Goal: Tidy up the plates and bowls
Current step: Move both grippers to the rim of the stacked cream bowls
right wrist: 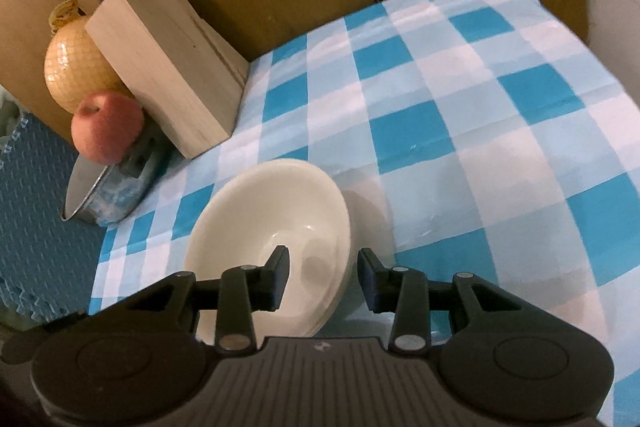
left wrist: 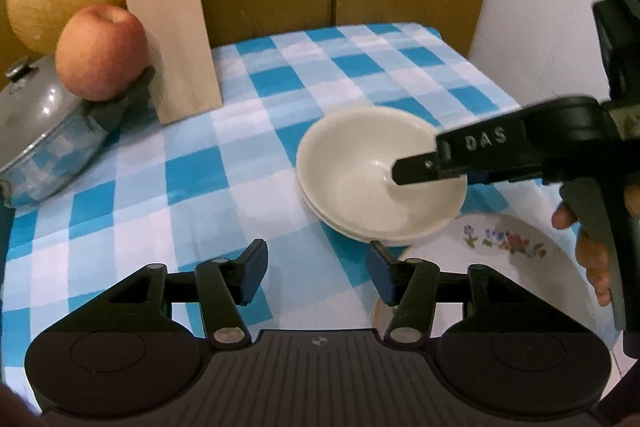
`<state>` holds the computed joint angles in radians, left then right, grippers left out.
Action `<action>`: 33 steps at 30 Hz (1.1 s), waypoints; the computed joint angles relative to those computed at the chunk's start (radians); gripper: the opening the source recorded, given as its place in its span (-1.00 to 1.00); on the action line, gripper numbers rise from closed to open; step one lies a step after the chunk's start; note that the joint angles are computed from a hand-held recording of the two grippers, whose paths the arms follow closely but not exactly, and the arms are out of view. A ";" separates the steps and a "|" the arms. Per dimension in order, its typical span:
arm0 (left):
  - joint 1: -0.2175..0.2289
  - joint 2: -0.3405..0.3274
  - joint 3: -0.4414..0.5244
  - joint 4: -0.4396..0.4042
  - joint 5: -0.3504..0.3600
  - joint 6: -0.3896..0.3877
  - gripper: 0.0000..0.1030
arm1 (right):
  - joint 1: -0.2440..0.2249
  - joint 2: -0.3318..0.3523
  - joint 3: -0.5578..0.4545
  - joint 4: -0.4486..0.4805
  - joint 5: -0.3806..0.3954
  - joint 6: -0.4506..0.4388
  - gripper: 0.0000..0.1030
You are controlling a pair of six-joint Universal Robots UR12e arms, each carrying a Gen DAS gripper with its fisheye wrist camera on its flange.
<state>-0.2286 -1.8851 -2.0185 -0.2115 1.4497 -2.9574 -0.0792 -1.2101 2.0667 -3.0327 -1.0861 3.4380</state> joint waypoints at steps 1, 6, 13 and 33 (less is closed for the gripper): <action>-0.002 -0.003 0.002 -0.007 0.003 0.003 0.22 | 0.000 0.004 -0.004 0.010 0.005 0.004 -0.37; -0.011 -0.022 0.022 -0.030 0.017 0.012 0.20 | -0.001 0.022 -0.020 0.008 0.014 0.054 -0.62; -0.031 -0.073 0.075 -0.025 0.045 0.015 0.20 | 0.001 0.053 -0.051 -0.017 -0.009 0.097 -0.77; -0.045 -0.128 0.087 0.093 0.095 0.121 0.64 | -0.017 0.081 -0.064 -0.083 0.052 0.120 -0.19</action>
<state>-0.2740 -2.0135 -1.9311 -0.1183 1.5444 -2.8368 -0.0959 -1.1295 2.0028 -3.1157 -1.0338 3.5584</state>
